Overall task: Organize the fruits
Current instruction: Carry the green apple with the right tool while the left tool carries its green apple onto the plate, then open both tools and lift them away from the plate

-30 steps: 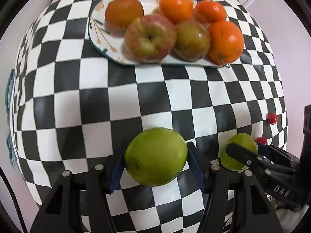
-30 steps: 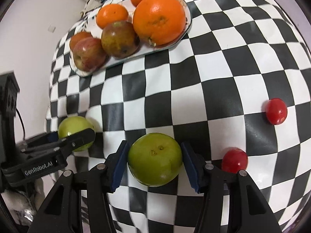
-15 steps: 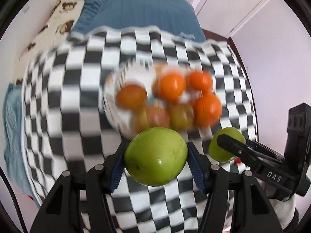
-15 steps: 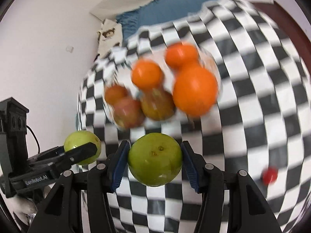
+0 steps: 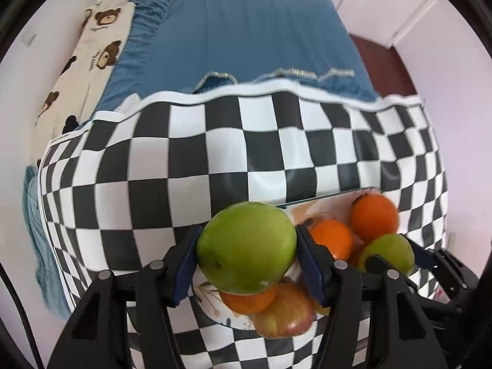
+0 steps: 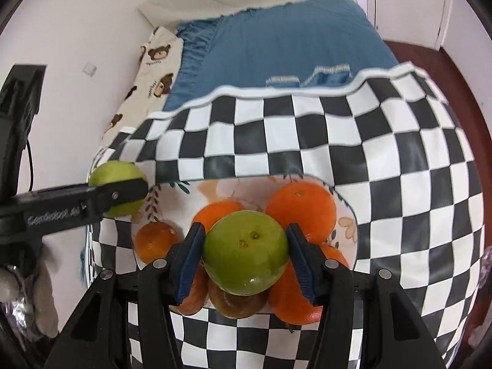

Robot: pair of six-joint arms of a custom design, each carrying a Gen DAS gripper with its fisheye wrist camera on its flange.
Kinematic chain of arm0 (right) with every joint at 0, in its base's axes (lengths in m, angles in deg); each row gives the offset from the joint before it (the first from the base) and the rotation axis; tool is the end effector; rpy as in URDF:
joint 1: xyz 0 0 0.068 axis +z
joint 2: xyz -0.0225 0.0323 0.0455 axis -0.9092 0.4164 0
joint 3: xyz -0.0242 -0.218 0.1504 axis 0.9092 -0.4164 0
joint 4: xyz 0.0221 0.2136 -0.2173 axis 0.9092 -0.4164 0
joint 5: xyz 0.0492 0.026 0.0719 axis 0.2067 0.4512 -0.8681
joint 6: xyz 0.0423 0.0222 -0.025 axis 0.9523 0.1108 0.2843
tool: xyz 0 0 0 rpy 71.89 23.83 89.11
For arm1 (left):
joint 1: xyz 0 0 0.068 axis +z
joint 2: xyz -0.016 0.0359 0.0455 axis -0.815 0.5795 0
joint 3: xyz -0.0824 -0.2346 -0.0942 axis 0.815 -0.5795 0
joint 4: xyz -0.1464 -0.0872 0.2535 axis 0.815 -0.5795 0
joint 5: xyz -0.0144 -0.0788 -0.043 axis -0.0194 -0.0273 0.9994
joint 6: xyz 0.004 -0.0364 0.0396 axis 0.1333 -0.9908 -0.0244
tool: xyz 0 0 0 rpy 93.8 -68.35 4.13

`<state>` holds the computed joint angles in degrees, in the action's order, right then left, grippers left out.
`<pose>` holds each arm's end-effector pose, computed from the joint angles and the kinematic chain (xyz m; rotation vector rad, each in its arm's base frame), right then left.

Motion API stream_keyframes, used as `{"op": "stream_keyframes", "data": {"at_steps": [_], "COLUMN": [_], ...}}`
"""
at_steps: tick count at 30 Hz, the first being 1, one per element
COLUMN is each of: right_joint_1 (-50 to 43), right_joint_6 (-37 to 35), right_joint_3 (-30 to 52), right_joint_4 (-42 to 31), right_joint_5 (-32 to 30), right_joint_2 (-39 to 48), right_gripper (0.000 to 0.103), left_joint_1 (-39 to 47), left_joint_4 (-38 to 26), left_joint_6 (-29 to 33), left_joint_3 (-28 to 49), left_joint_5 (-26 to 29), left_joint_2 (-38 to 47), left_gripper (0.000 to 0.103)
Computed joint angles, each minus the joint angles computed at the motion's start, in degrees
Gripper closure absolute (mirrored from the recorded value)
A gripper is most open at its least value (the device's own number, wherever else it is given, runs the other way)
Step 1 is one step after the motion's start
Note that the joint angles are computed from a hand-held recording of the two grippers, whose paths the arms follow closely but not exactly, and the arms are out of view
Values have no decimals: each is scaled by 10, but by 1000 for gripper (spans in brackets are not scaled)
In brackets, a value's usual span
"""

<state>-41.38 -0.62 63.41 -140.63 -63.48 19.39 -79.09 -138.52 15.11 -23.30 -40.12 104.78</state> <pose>0.1931 0.0918 0.2092 0.3358 2.8152 0.4826 0.2683 -0.1245 0.2259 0.4486 3.0316 -0.1152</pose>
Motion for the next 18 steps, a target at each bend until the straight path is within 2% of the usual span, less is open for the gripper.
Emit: {"op": "stream_keyframes", "data": {"at_steps": [1,3,6,9,14,18], "right_joint_1": [-6,-13,-12,-18,-20,-4], "right_joint_6": [3,1,10,11,9,12], "right_joint_3": [-4,-20,-38,-41,-29,-9], "right_joint_4": [4,8,2,4,-32,-74], "right_joint_5": [-5,-6,-6,-4,23,68], "right_joint_2": [4,-13,-42,-40,-48,-49], "right_gripper": [42,29,22,13,12,11], "left_joint_1": [3,5,12,14,16,12], "left_joint_4": [1,4,10,15,3,-1], "left_joint_6": [4,0,5,-2,-12,-31], "left_joint_3": [-1,-5,-12,-21,-25,-48], "left_joint_5": [2,11,31,39,42,6], "left_joint_2": [4,20,26,13,-23,-95], "left_gripper": [45,45,17,16,16,16]}}
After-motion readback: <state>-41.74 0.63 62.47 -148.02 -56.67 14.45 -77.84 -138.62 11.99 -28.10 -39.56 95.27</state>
